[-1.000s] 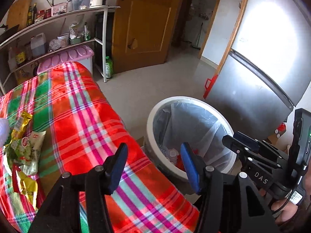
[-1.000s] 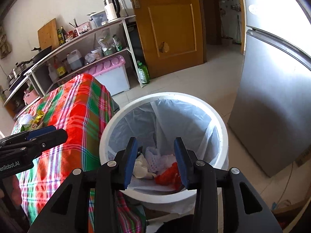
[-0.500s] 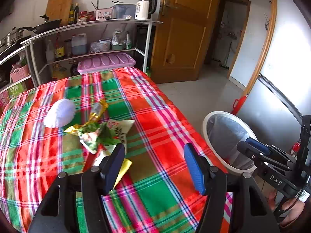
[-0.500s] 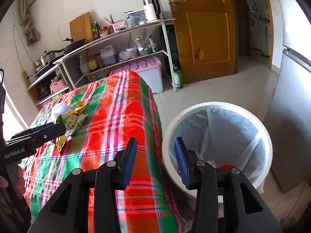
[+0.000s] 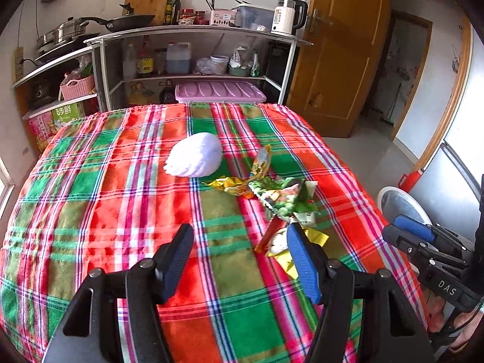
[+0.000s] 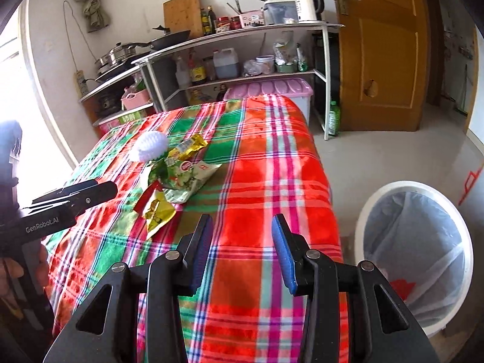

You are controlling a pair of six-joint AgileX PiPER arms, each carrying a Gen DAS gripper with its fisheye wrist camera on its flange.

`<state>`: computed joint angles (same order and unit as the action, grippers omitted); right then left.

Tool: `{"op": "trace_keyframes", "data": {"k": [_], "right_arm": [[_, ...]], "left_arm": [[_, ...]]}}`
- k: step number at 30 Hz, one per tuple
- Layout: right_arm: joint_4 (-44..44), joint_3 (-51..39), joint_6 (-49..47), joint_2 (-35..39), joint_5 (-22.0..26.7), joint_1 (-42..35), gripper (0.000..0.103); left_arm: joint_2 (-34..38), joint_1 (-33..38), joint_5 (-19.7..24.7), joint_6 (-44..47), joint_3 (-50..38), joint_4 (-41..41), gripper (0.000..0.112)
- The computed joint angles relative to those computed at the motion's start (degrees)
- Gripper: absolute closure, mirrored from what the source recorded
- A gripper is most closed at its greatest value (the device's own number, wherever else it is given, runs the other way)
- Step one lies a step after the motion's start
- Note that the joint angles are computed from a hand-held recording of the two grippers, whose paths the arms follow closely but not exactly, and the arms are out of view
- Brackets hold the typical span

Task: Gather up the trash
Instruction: 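Move both open tools back to the wrappers on the table, then reach the right tool to the yellow wrapper while the left tool reaches the green pea snack bag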

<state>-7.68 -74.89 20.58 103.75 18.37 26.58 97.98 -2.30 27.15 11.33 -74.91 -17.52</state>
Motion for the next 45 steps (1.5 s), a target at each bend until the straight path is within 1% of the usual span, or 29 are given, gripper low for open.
{"op": "trace_keyframes", "data": {"k": [4,7,9,11,14,15,17,18,19,22,24,26,31,33,35,36,39,40,42,45], "right_arm": [[3.01,-6.08,-4.42,4.9,2.88,2.32,0.061],[-2.31,-8.29,1.52,7.03,3.96,3.57,0.061],[-5.32,-9.61,4.85,8.05,5.48,3.84,0.061],[-6.49,-10.43,6.27,8.57,6.09,3.9,0.061],[-9.02,-10.29,9.48,8.3,5.91,3.58,0.061],[-9.07,-10.7,9.94,8.44,6.07,3.31,0.061],[-9.23,-10.9,11.05,8.52,6.25,2.87,0.061],[-9.42,-10.82,11.5,8.44,6.25,2.81,0.061],[-9.36,-10.95,11.57,8.52,6.33,2.69,0.061],[-10.47,-11.14,12.94,8.84,6.54,2.74,0.061],[-10.12,-11.32,12.37,9.01,6.57,2.7,0.061],[-9.86,-12.11,12.03,9.62,6.79,2.87,0.061],[-8.31,-13.43,10.05,10.79,7.12,3.29,0.061],[-7.64,-13.57,9.32,10.99,6.86,3.48,0.061],[-7.19,-13.64,8.68,11.06,6.75,3.63,0.061],[-6.82,-13.71,8.22,11.13,6.71,3.71,0.061],[-5.31,-13.32,7.0,10.99,5.7,3.86,0.061],[-3.71,-12.96,5.4,10.8,4.95,3.81,0.061],[0.47,-12.42,0.35,10.46,3.51,3.97,0.061],[3.42,-13.73,-4.84,11.32,3.35,5.01,0.061]], "left_arm": [[0.5,3.02,0.89,5.98,0.32,-5.31,0.045],[1.49,3.91,2.27,10.39,-1.35,-8.97,0.042],[3.38,3.83,4.64,13.32,-4.3,-11.1,0.04],[5.07,2.17,5.57,11.49,-7.07,-8.05,0.04],[8.56,0.76,9.16,12.33,-12.14,-8.77,0.039],[9.65,-0.07,9.81,11.73,-13.63,-7.75,0.039],[10.83,-1.7,8.51,10.96,-14.7,-5.11,0.038],[11.75,-2.4,8.48,8.96,-15.75,-2.51,0.037],[13.05,-3.0,9.43,5.55,-17.45,0.94,0.037],[15.7,-3.0,10.71,-0.74,-19.9,6.65,0.037],[15.36,-1.82,9.45,-1.72,-18.71,6.92,0.037],[14.81,-0.61,8.46,-5.18,-17.46,9.71,0.037],[12.89,2.18,6.46,-9.05,-13.33,13.43,0.037],[12.39,3.79,6.51,-7.01,-12.06,10.79,0.037],[11.36,4.36,5.44,-8.62,-10.5,12.04,0.037],[10.48,4.72,4.64,-7.8,-9.39,11.31,0.037],[8.12,6.11,3.48,-3.12,-6.62,5.96,0.037],[7.65,6.54,3.35,-1.05,-6.13,3.92,0.037],[6.53,7.03,2.97,0.12,-4.92,2.42,0.037],[5.38,7.9,2.84,2.27,-3.69,0.24,0.037]]}}
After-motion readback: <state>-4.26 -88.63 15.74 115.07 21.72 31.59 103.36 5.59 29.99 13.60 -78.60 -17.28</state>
